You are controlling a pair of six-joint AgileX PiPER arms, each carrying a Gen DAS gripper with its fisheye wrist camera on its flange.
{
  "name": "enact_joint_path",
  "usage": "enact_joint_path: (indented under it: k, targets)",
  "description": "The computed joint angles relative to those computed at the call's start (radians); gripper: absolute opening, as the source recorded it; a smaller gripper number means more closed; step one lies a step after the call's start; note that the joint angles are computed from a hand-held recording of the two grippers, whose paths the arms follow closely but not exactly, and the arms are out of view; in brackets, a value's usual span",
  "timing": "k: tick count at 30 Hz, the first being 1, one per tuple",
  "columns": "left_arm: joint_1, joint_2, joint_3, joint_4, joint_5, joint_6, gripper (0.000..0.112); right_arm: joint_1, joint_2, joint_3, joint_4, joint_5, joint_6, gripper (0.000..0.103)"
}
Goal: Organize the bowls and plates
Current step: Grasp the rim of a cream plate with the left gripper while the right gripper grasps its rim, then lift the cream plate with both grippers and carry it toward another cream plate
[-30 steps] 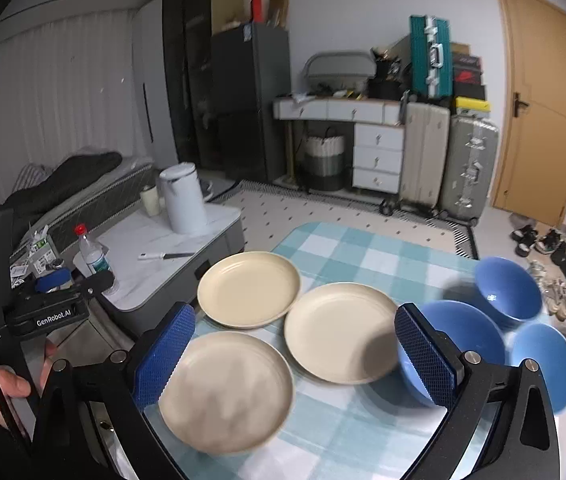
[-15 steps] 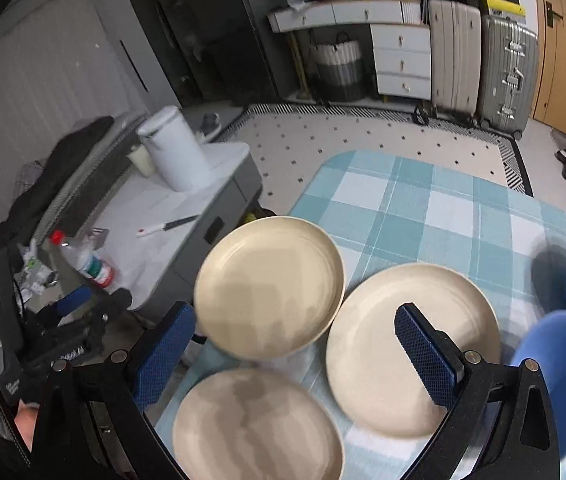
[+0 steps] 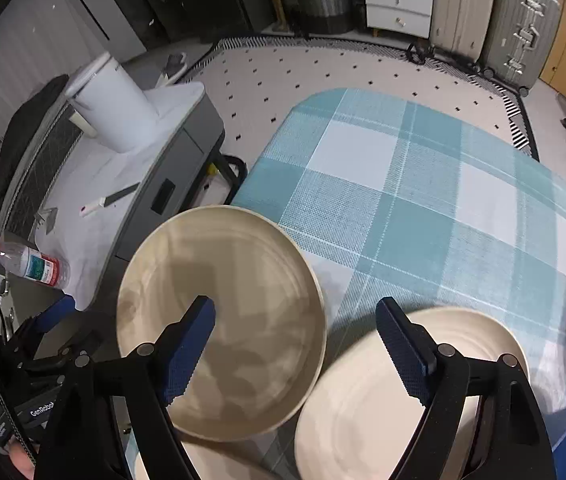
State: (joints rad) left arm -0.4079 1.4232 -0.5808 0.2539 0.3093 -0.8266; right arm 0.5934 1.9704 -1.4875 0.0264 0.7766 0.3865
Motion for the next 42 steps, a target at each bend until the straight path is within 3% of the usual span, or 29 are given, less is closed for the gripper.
enact_joint_path:
  k: [5,11,17,22,26,28,33,40,42]
  targets:
    - [0.021,0.054,-0.015,-0.085,-0.028,0.098,0.102,-0.003,0.078,-0.067,-0.005,0.041,-0.022,0.074]
    - [-0.001,0.087,-0.025,0.057,-0.031,-0.042,0.102,-0.005,0.126,-0.101,0.018,0.051,-0.045,0.069]
    - [0.051,0.109,-0.020,-0.146,-0.072,0.175,0.099,0.003,0.192,-0.161,0.014,0.090,-0.062,0.057]
    - [0.076,0.128,-0.016,-0.342,-0.087,0.393,0.080,0.000,0.199,-0.157,0.006,0.085,-0.042,0.047]
    - [0.090,0.142,-0.013,-0.545,-0.091,0.599,0.058,-0.004,0.205,-0.152,0.028,0.082,-0.049,0.038]
    - [0.103,0.144,-0.009,-0.665,-0.091,0.719,0.054,0.001,0.200,-0.143,0.011,0.076,-0.048,0.036]
    - [0.113,0.146,-0.010,-0.781,-0.084,0.834,0.031,0.010,0.197,-0.133,-0.004,0.067,-0.041,0.032]
    - [0.135,0.142,0.004,-0.989,-0.080,1.044,0.015,0.006,0.178,-0.098,-0.004,0.039,-0.036,0.026]
    - [0.156,0.138,0.017,-1.116,-0.076,1.165,0.013,0.004,0.174,-0.093,0.001,0.036,-0.032,0.024]
